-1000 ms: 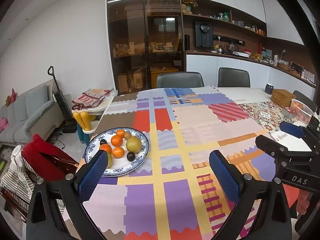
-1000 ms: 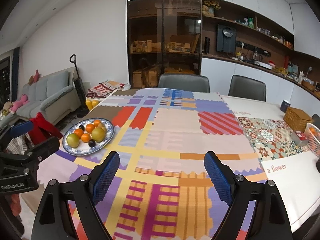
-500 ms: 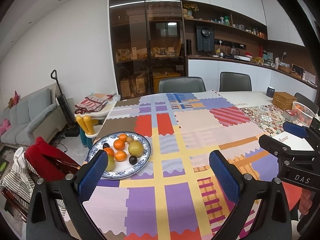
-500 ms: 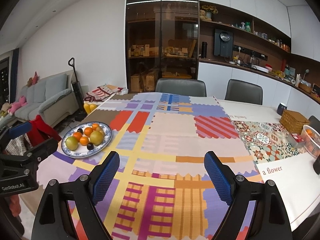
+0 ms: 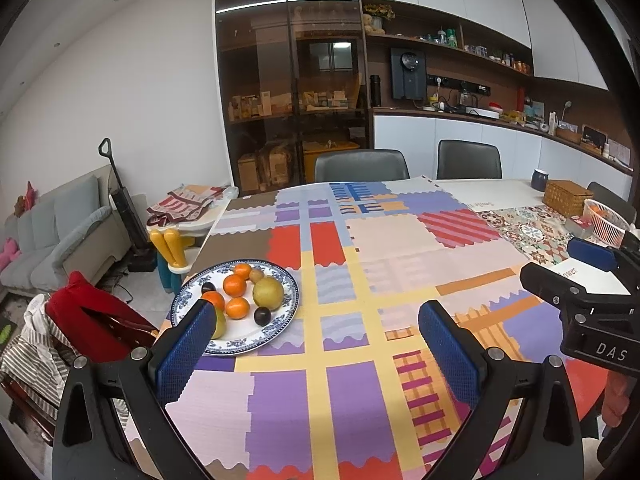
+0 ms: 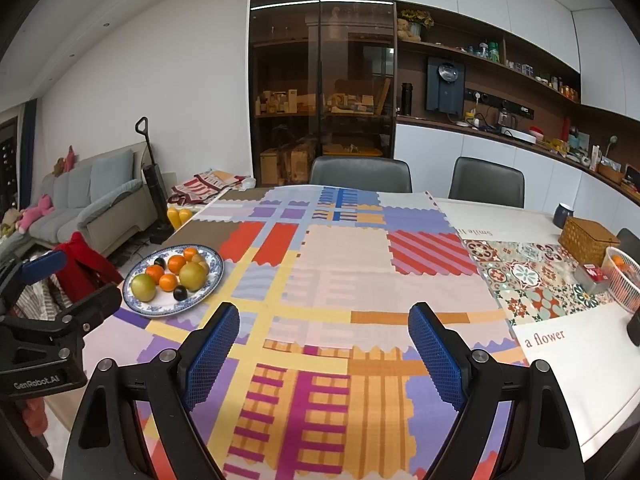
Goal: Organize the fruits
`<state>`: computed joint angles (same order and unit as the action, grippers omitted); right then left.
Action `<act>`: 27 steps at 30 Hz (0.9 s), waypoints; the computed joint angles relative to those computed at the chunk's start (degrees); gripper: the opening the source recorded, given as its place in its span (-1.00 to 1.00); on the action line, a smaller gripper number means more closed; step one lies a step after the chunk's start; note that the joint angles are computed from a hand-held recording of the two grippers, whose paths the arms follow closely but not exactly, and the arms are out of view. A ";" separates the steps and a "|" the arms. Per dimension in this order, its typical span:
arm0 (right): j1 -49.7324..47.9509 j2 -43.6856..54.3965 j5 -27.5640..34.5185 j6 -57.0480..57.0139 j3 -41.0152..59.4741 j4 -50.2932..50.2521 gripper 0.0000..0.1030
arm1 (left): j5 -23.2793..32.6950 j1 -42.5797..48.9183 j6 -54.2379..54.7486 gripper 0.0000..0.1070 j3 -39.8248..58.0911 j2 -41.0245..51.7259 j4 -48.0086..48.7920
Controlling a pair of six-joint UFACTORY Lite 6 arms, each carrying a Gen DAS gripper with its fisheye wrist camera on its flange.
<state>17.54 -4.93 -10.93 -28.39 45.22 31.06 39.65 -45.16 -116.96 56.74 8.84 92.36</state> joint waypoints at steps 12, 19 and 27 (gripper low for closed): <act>-0.06 -0.30 -0.15 1.07 -0.60 -0.95 0.69 | 0.91 0.11 0.21 0.93 0.23 0.27 0.11; 0.14 -0.22 0.23 -0.49 -0.42 0.66 0.69 | 0.61 0.13 0.27 0.93 0.50 0.64 -0.34; 0.07 0.11 0.28 -0.74 -0.31 0.99 0.69 | 0.27 0.22 0.06 0.93 0.89 1.63 -0.84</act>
